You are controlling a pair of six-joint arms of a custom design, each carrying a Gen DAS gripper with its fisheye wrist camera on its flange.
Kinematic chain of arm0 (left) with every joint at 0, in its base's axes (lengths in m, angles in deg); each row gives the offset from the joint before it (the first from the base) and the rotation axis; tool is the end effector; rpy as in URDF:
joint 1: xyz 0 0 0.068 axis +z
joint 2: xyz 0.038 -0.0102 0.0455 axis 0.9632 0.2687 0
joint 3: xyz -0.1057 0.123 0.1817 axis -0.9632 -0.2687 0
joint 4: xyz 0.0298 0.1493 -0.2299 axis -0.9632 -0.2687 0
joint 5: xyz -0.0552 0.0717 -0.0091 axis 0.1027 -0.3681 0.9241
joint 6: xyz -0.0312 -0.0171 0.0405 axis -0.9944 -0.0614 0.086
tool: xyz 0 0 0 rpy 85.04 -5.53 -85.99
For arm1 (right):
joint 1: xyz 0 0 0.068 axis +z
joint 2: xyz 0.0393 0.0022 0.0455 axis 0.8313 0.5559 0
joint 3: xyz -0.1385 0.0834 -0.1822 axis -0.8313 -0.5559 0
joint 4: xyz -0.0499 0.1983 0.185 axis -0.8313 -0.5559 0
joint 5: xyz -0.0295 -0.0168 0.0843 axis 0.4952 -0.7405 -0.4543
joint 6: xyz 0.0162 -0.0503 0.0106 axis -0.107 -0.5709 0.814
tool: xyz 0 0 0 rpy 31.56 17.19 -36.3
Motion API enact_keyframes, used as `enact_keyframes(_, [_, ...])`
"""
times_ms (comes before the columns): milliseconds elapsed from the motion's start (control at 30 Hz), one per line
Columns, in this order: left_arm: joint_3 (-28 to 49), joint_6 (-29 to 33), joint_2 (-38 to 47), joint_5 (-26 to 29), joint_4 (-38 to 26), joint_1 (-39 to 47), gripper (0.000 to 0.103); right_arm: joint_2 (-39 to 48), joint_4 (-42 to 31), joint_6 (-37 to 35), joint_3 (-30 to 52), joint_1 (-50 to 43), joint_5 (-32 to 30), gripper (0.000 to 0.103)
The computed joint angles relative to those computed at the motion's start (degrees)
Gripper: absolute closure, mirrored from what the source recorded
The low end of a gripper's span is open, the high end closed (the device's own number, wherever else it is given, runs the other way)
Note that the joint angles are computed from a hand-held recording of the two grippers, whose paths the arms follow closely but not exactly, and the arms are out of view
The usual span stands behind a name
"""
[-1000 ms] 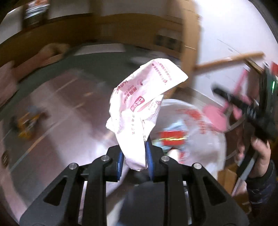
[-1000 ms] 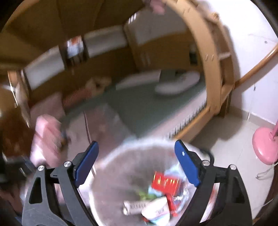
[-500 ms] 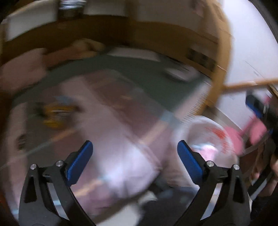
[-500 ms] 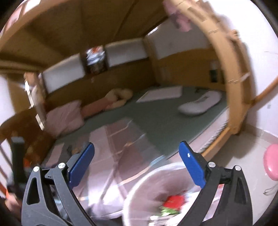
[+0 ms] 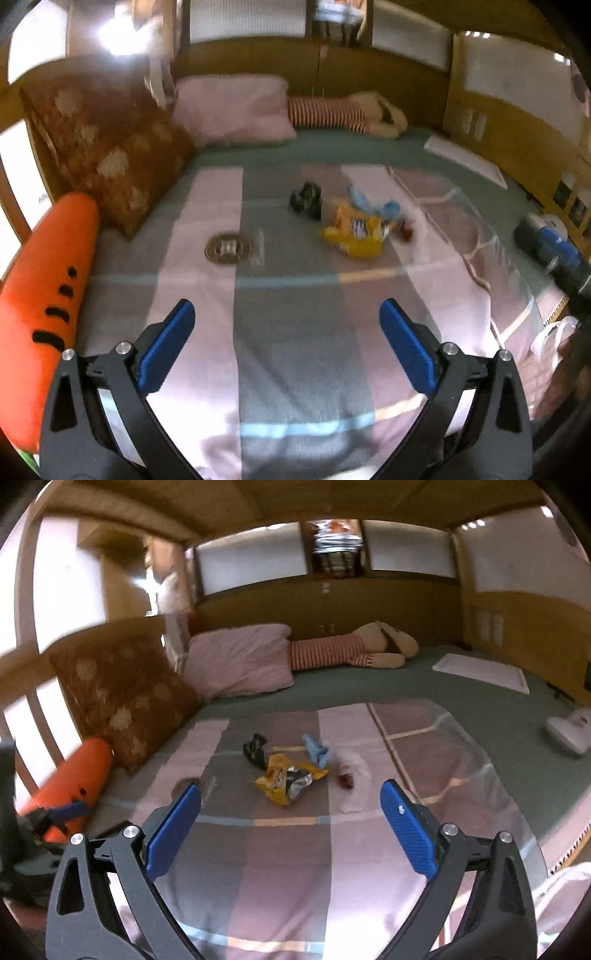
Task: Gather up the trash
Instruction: 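Move both open tools back over the trash pile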
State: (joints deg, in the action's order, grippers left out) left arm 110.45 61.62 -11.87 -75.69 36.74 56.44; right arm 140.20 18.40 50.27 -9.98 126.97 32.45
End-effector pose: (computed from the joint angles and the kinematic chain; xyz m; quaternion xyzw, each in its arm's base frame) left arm 0.1761 -0.0580 0.1939 0.1409 0.9075 -0.0750 0.3885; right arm 0.1299 0.2817 0.1951 0.0900 0.8659 0.0015 0.4921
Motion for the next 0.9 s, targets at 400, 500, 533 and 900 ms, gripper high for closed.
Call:
enact_keyframes(400, [-1.68, -0.48, -3.69, -0.98, -0.36, -4.49, 0.003, 0.06, 0.55, 0.66, -1.06, -0.46, -1.55, 0.007])
enact_keyframes(500, [-1.75, -0.36, -3.22, -0.63, -0.13, -4.02, 0.003, 0.10, 0.66, 0.20, -0.88, -0.32, -1.63, 0.007])
enact_keyframes(533, [-1.67, -0.47, -2.82, -0.44, -0.05, -3.92, 0.003, -0.04, 0.73, 0.18, -0.95, -0.30, -1.53, 0.007])
enact_keyframes(900, [-0.58, -1.73, 5.05, -1.03, 4.63, -8.32, 0.003, -3.08, 1.98, 2.85, -3.77, -0.36, -0.72, 0.007])
